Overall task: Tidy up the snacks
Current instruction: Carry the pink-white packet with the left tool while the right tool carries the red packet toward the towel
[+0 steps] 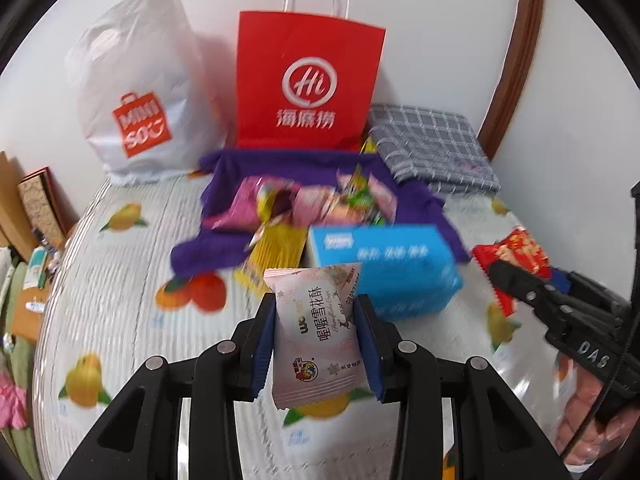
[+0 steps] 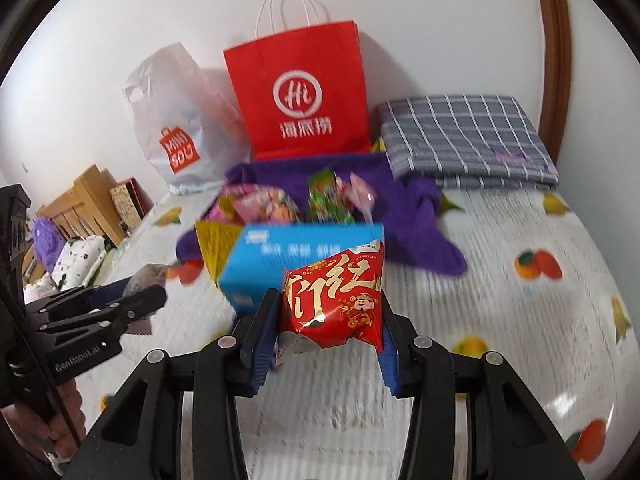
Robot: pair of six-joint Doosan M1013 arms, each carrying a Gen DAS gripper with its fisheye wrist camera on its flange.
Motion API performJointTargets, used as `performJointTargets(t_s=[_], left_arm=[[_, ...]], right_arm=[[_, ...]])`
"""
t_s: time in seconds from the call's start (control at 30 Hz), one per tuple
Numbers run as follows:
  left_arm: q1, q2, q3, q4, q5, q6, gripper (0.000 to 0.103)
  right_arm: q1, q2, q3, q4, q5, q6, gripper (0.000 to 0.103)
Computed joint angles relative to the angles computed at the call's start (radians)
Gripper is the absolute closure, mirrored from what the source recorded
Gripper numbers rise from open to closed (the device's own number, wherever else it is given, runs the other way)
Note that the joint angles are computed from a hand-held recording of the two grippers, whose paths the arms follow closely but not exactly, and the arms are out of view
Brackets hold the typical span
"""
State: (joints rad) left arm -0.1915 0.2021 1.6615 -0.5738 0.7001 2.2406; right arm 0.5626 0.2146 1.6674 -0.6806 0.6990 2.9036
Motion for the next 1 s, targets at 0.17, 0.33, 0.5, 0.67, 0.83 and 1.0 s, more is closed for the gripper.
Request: performJointTargets(t_s=[0.17,0.33,0.5,0.67,0.83,1.0], left_arm=[[-0.022,0.019,-0.059,0.033,-0.023,-0.023,0.067],[-0.034,0.060,-0.134,0.061,-0.017,-0.065,0.067],[-0.046,0.108,-0.215,0.109,-0.016,-0.109,0.067],[-0.055,0.155,-0.292,0.139,-0.013,-0.144,0.067],[-0.059,0.198,-0.347,0.124,-0.012,-0.155,0.067],[-0.075,0.239,-0.382,0.198,-0.009,-0.201,0.067]], right_arm=[[-0.033,0.011,-0.044,-0.003,-0.018,-0.059,0.059],[-0.066,0.037,-0.094,0.010,-0.009,-0.117,0.059],[-0.107,0.071,-0.147,0.059,0.001,-0.202,0.059],[-0.151,0.093,-0.190,0.132,-0.043,-0.285,0.059],[-0.175,0.123,-0.225,0.133,-0.054,-0.314,0.059],[-0.202,0.165,-0.259,0.246,-0.056,-0.418,0.058]])
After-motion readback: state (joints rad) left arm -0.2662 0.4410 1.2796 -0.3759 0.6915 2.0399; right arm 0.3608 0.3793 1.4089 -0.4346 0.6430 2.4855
